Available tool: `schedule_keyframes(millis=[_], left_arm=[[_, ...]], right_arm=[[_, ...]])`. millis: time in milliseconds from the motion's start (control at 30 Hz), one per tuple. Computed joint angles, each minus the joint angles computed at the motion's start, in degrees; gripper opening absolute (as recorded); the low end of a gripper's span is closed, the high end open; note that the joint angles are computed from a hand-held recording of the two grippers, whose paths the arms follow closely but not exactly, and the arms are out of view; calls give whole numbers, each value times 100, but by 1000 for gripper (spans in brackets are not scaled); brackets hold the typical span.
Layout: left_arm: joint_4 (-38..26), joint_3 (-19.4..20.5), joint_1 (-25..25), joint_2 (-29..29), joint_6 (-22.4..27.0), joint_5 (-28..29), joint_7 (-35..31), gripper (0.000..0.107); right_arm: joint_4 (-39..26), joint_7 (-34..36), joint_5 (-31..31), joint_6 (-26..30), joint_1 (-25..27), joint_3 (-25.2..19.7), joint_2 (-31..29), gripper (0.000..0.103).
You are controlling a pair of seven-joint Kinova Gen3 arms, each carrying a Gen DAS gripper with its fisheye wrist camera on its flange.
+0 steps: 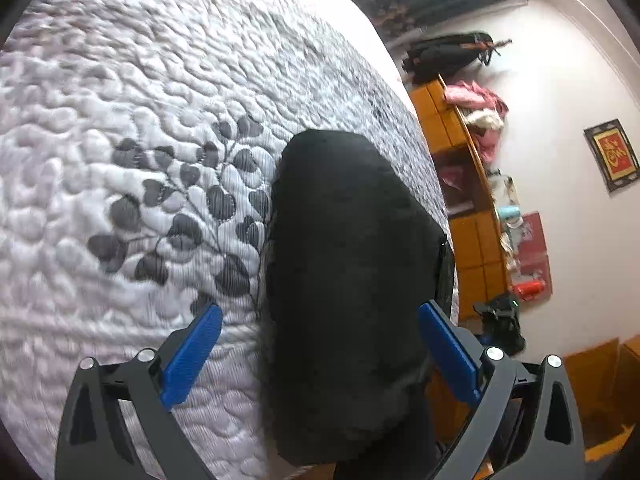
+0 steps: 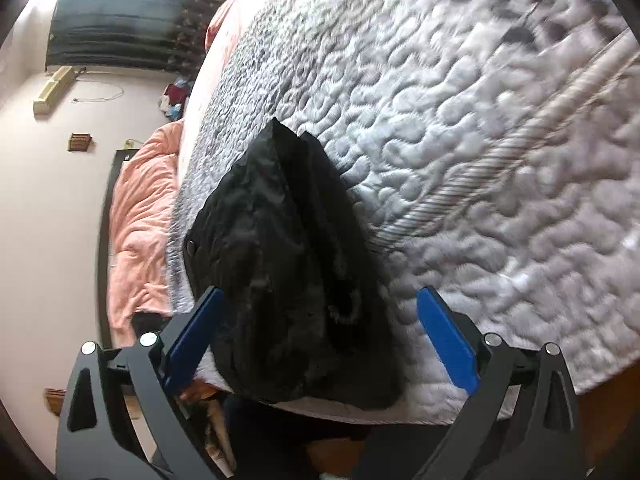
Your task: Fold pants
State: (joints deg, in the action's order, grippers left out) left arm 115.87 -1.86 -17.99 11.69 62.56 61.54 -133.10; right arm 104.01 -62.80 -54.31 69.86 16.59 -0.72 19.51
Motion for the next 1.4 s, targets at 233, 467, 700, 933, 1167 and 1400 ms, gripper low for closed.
schedule_keyframes(millis=[233, 467, 700, 933, 1167, 1400], left_arm=[[-739, 263, -134, 1043, 593, -421, 166, 99], [-597, 369, -356, 1224, 739, -79, -253, 99], [-776, 520, -138, 1483, 812, 58, -207, 99], [-762, 606, 51, 1437, 547, 178, 53, 99], [-927, 681, 624, 1203, -110, -207, 445, 99], [-824, 735, 810, 922, -666, -372, 975, 90]], right_arm=[[-425, -7, 103, 207, -92, -219, 582, 97], [-451, 192, -191, 231, -140, -417, 875, 98], [-493, 224, -236, 180, -218, -502, 1006, 98], [-532, 394, -338, 231, -243, -611, 1131, 101], [-593, 505, -354, 212, -283, -650, 1222, 101], [-666, 435, -225, 58, -469, -652, 1107, 99]])
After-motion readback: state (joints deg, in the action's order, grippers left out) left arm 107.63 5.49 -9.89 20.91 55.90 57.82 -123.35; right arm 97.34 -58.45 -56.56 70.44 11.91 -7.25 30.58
